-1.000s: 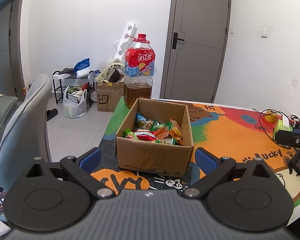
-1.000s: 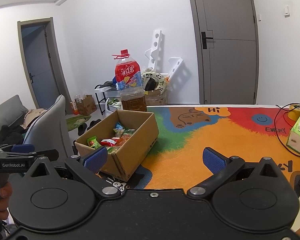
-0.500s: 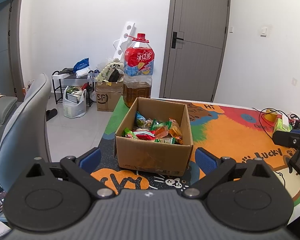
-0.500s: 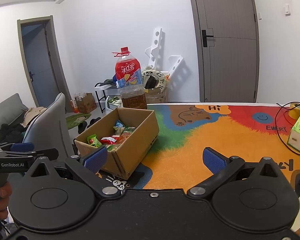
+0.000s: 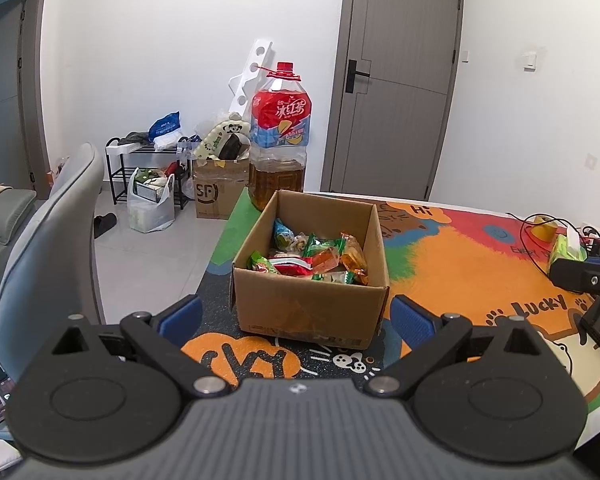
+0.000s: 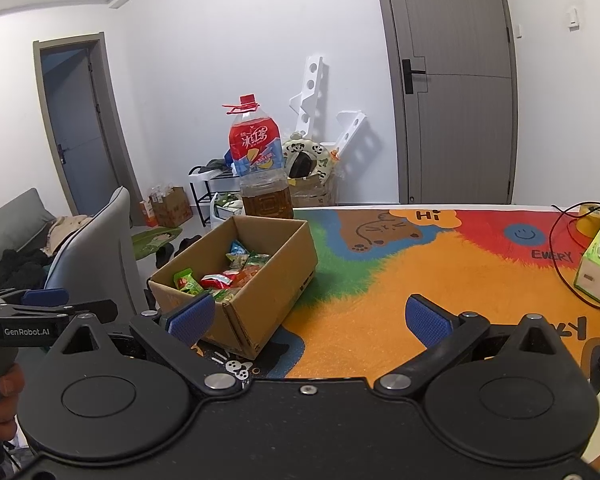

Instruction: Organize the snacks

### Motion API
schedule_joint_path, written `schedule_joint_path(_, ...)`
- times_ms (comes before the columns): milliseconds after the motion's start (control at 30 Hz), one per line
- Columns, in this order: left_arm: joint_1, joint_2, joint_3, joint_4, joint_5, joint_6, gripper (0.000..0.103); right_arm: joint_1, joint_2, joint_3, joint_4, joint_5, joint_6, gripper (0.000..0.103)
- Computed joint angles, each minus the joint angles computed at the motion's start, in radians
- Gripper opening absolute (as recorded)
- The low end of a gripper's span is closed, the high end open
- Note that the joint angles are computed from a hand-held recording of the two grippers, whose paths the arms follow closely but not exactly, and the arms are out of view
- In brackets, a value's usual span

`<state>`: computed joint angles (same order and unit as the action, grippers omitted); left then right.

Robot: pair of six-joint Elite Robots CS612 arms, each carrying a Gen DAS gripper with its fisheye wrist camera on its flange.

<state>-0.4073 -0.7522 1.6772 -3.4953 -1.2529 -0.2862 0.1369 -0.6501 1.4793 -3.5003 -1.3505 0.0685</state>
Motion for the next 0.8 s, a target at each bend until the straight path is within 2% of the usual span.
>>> schedule_joint_path(333,0.001,-0.001,0.001,0.0,-0.006,0.002,0.1,0.0,-0.001,0.001,0.006,0.005,-0.009,0.103)
schedule_joint_path(467,0.009,-0.002,-0.002,0.021,-0.047,-0.019,0.1,-0.001,0.0,0.001,0.007,0.005,-0.002,0.103)
schedule_joint_path(567,0.007,-0.001,-0.001,0.019,-0.029,-0.017,0.1,-0.003,0.0,0.001,0.008,0.002,0.005,0.103)
schedule_joint_path(800,0.008,-0.003,0.002,0.014,-0.037,-0.013,0.1,-0.002,0.0,0.001,0.008,0.002,0.001,0.103)
